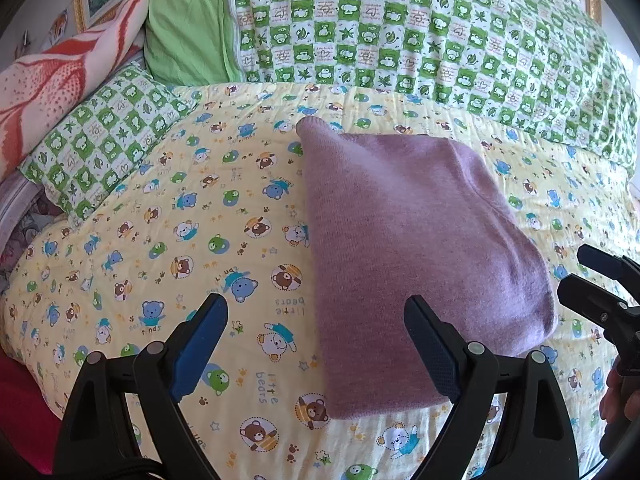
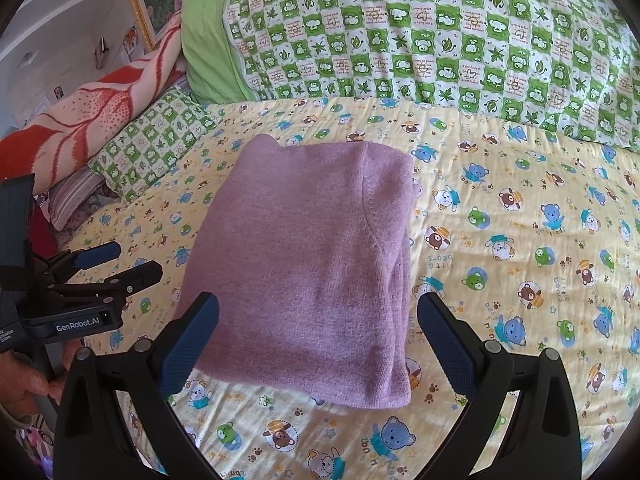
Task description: Fold small clothes
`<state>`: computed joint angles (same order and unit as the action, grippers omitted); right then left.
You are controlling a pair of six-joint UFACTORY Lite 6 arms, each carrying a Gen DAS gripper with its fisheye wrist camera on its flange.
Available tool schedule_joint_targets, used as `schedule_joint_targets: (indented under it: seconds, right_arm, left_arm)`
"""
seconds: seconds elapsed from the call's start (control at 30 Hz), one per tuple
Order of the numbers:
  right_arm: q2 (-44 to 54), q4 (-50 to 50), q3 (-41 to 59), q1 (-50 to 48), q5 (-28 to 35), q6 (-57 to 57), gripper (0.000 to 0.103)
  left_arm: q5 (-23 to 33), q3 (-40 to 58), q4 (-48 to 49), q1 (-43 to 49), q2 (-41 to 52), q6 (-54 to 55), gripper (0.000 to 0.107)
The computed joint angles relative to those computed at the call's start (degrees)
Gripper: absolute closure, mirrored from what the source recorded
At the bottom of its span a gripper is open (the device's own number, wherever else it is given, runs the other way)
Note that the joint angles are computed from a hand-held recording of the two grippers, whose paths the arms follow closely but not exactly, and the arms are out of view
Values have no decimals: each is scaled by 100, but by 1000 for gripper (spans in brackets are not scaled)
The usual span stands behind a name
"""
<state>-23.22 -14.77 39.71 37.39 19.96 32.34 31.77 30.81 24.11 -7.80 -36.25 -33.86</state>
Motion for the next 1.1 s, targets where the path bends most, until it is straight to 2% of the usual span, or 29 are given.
schedule_joint_targets:
  seconds: [0.17,0.43,1.1]
  right_arm:
    - [-60,-124,-14,58,48,166,4]
    - [-95,366,-25,-142,9,-399,4]
    - [85,532,206,-130,-30,-586,4]
  left_arm:
    - [12,-3,110,-89,13,-121,16]
    - [13,56,139,-181,90,-167,16]
    - [50,176,97,-108,103,-44,17]
